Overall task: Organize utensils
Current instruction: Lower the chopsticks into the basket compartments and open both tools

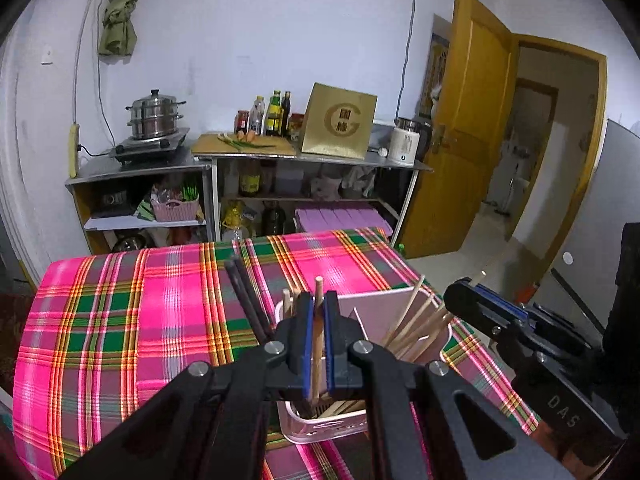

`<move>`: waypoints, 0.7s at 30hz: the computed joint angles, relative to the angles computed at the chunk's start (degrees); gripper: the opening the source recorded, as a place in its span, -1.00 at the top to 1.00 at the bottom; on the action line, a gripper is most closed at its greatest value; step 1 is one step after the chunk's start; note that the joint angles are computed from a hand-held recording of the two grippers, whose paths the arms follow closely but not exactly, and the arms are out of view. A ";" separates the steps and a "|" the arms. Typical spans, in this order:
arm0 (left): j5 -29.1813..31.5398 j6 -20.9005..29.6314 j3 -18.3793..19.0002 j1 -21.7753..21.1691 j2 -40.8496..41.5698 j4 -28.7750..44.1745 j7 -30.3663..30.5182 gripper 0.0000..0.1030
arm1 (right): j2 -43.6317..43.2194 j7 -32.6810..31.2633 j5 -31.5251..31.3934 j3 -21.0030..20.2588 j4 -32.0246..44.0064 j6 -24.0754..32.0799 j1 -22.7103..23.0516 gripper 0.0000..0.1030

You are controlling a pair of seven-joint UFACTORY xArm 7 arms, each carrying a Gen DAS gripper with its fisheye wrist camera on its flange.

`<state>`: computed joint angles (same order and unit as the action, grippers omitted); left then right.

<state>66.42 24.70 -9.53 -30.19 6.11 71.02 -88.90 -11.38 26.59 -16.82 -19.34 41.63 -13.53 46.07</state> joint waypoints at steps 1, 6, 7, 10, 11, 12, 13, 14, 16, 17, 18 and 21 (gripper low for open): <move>-0.53 -0.07 -0.04 0.05 0.30 0.06 0.34 0.90 | 0.37 0.01 0.10 0.16 0.14 0.18 -0.20 0.90; -1.09 0.41 0.34 -0.61 1.15 0.24 0.79 0.89 | 1.24 0.25 -0.19 -1.93 0.42 1.02 2.12 0.90; -1.30 0.28 0.37 -0.66 1.12 0.24 0.82 0.89 | 1.37 -0.02 0.11 -1.90 0.48 1.27 2.27 0.90; -2.05 0.11 0.39 -0.78 1.21 0.43 1.73 0.89 | 1.58 -1.40 1.33 -4.43 0.77 2.15 5.23 0.90; -2.09 0.56 0.38 -0.96 1.26 0.59 1.91 0.89 | 1.46 -1.93 1.69 -6.85 0.81 2.42 7.77 0.90; -2.14 0.71 0.40 -1.05 1.28 0.67 1.92 0.89 | 1.48 -2.51 2.26 -8.14 0.93 2.62 9.25 0.90; -2.25 0.37 0.47 -1.00 1.11 0.46 1.89 0.89 | 1.30 -3.27 2.78 -9.07 1.03 3.17 10.35 0.90; -2.16 0.21 0.50 -1.02 0.95 0.32 1.72 0.89 | 1.35 -3.90 3.43 -8.30 1.05 3.37 9.80 0.90; -1.43 0.63 0.45 -1.21 0.74 0.30 1.12 0.87 | 1.19 -5.20 4.60 -4.27 0.84 3.48 6.10 0.90; -1.24 0.60 0.38 -1.20 0.46 0.11 0.94 0.84 | 0.87 -5.76 5.24 -1.90 0.60 3.63 3.82 0.88; -1.06 0.29 0.30 -1.13 0.11 -0.19 0.72 0.83 | 0.41 -6.42 5.84 -1.32 0.26 3.55 3.33 0.78; -0.14 0.37 -0.19 -0.98 -1.17 -1.11 -0.43 0.75 | -0.97 -8.18 7.96 2.84 -0.81 3.14 -0.35 0.69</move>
<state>66.28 25.07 -9.72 -31.17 4.94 69.91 -89.34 -12.35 18.41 -8.87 -16.51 40.82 -10.38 45.73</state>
